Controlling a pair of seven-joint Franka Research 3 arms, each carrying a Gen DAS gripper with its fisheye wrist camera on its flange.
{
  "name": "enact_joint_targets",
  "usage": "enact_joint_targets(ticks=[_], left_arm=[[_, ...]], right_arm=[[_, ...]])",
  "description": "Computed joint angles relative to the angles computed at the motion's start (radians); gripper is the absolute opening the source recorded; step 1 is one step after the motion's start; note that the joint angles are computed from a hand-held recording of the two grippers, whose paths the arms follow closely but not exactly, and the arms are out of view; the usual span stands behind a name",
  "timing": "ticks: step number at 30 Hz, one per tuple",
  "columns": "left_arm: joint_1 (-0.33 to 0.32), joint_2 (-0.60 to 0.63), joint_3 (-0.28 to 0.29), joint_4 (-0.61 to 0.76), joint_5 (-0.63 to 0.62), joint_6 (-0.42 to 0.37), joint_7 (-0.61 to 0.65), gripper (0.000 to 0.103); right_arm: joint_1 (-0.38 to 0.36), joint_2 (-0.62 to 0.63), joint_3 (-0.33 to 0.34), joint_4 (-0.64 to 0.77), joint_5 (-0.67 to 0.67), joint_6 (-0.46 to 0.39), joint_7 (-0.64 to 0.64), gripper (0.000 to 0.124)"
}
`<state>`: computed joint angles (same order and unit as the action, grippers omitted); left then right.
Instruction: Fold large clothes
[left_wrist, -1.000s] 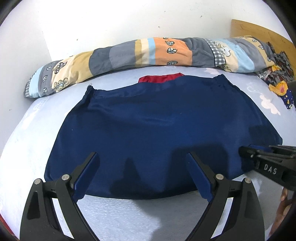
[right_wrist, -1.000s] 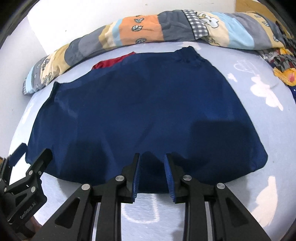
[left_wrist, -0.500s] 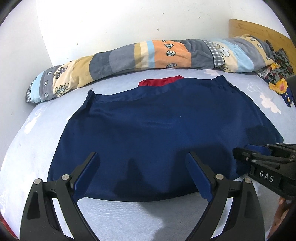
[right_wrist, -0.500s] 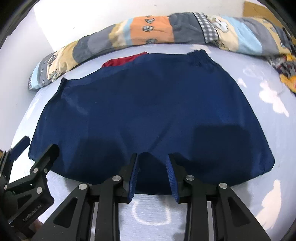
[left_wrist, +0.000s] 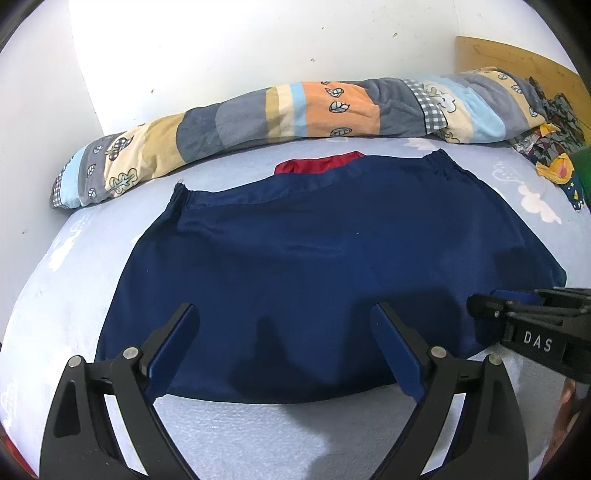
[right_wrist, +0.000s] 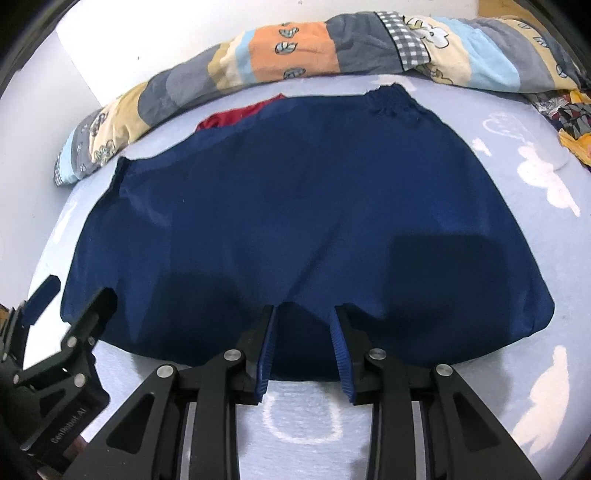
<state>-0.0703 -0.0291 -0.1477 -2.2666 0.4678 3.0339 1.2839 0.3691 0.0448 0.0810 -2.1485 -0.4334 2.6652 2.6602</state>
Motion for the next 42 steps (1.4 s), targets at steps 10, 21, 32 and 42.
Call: enact_joint_targets(ticks=[10, 21, 32, 42], left_arm=[[0.001, 0.000, 0.000, 0.001, 0.009, 0.008, -0.010, 0.095], [0.007, 0.013, 0.009, 0.022, -0.049, -0.018, 0.007, 0.095], [0.060, 0.135, 0.034, 0.206, -0.276, -0.415, 0.014, 0.095], [0.070, 0.144, 0.036, 0.218, -0.286, -0.411, -0.013, 0.095]], right_arm=[[0.000, 0.005, -0.002, 0.006, 0.042, -0.030, -0.025, 0.032], [-0.032, -0.035, -0.004, -0.036, 0.033, -0.025, 0.037, 0.032], [-0.072, -0.071, 0.004, -0.083, 0.117, -0.026, 0.035, 0.034], [-0.107, -0.099, 0.005, -0.115, 0.139, -0.023, 0.050, 0.039]])
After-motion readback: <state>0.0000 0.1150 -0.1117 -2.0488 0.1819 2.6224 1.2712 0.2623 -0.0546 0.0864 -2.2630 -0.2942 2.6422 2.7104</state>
